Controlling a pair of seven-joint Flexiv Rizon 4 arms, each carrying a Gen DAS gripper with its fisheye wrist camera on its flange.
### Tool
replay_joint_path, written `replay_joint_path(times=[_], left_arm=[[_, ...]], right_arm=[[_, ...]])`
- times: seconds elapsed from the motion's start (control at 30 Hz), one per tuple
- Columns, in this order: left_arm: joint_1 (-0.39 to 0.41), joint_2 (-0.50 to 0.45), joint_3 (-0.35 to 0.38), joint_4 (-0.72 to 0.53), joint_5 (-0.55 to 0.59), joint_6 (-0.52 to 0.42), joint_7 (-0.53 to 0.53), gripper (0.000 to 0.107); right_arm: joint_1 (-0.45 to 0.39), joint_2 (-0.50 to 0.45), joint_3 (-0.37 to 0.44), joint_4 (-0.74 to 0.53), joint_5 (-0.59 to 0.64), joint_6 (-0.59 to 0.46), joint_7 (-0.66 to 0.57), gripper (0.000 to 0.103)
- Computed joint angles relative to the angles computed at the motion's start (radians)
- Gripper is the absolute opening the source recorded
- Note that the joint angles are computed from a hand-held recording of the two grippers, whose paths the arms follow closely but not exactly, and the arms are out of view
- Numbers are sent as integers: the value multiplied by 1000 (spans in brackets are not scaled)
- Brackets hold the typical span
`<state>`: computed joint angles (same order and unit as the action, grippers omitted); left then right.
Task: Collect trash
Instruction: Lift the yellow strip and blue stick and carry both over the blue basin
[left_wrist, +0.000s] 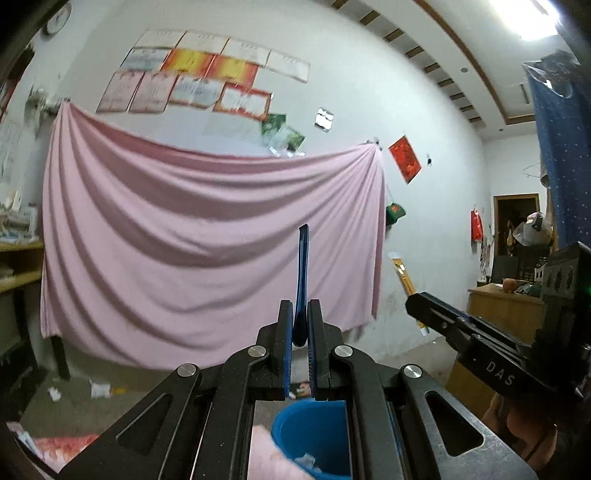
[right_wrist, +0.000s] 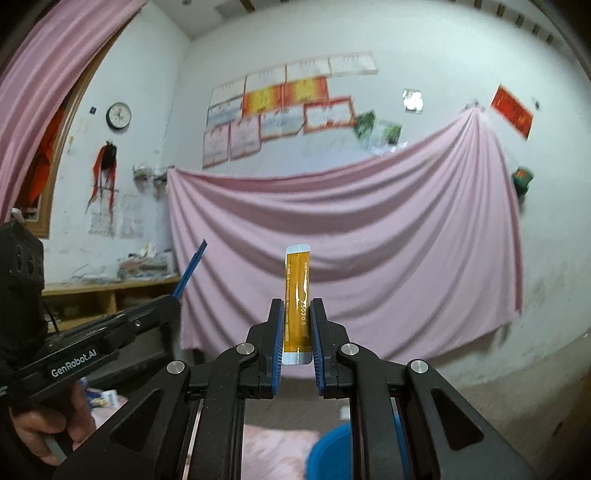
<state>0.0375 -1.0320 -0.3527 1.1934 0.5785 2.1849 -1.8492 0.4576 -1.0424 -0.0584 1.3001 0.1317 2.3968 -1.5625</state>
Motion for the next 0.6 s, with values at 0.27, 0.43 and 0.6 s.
replay_joint_path(times=[0.27,0.43,0.6], left_arm=[[-93,-82,25,-142,-30,-14,50,5],[-136,-151,5,-282,11,-86,60,5],[-129,-244,-135,-457,199,-223,3,5]], right_arm=[[6,-42,-24,-65,134,82,-110,12],[-5,-89,-16,-124,180,117,-180,12],[-28,-123,-3,-173,197,99,-217,12]])
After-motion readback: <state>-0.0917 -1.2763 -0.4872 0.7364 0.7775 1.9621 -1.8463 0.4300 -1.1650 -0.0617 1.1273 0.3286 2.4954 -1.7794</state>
